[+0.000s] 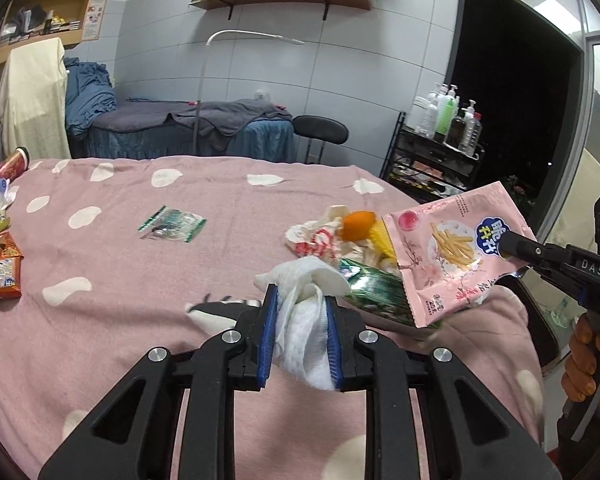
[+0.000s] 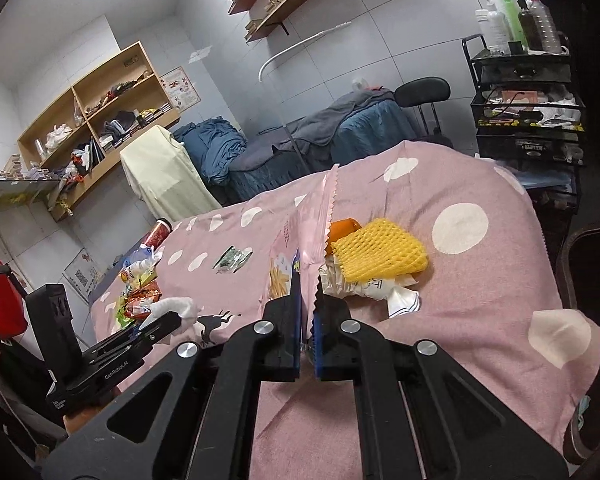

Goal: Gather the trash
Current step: 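Grasp the pink snack bag with the right tool while the left tool holds the tissue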

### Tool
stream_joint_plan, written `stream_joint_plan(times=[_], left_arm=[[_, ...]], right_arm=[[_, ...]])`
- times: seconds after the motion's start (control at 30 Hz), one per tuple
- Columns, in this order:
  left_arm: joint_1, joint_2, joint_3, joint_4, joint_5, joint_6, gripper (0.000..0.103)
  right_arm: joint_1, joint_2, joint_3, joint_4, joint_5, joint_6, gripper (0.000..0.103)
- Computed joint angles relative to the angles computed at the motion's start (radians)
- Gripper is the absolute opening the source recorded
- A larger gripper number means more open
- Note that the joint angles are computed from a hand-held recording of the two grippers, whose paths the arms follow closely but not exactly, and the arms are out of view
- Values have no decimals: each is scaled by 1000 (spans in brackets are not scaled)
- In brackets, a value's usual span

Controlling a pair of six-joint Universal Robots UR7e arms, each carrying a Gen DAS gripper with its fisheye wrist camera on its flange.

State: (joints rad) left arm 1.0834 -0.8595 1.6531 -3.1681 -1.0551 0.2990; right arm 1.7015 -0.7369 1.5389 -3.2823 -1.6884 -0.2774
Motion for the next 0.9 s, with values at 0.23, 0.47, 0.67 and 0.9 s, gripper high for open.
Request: stream_joint_plan(times=[0.23, 0.47, 0.67, 0.9], left_arm=[[-30, 3, 29, -4, -39, 22, 22], [-57, 28, 30, 7, -86, 33, 22], [-77, 51, 27, 24, -120, 40, 22], [-94, 87, 1, 53, -171, 56, 22]], right_arm=[[-14, -70, 110, -113, -36, -14, 6], [-46, -136, 205, -206, -75, 0, 6], [-81, -192, 274, -270, -116, 16, 6], [-112, -242, 331, -346, -181, 18, 6]])
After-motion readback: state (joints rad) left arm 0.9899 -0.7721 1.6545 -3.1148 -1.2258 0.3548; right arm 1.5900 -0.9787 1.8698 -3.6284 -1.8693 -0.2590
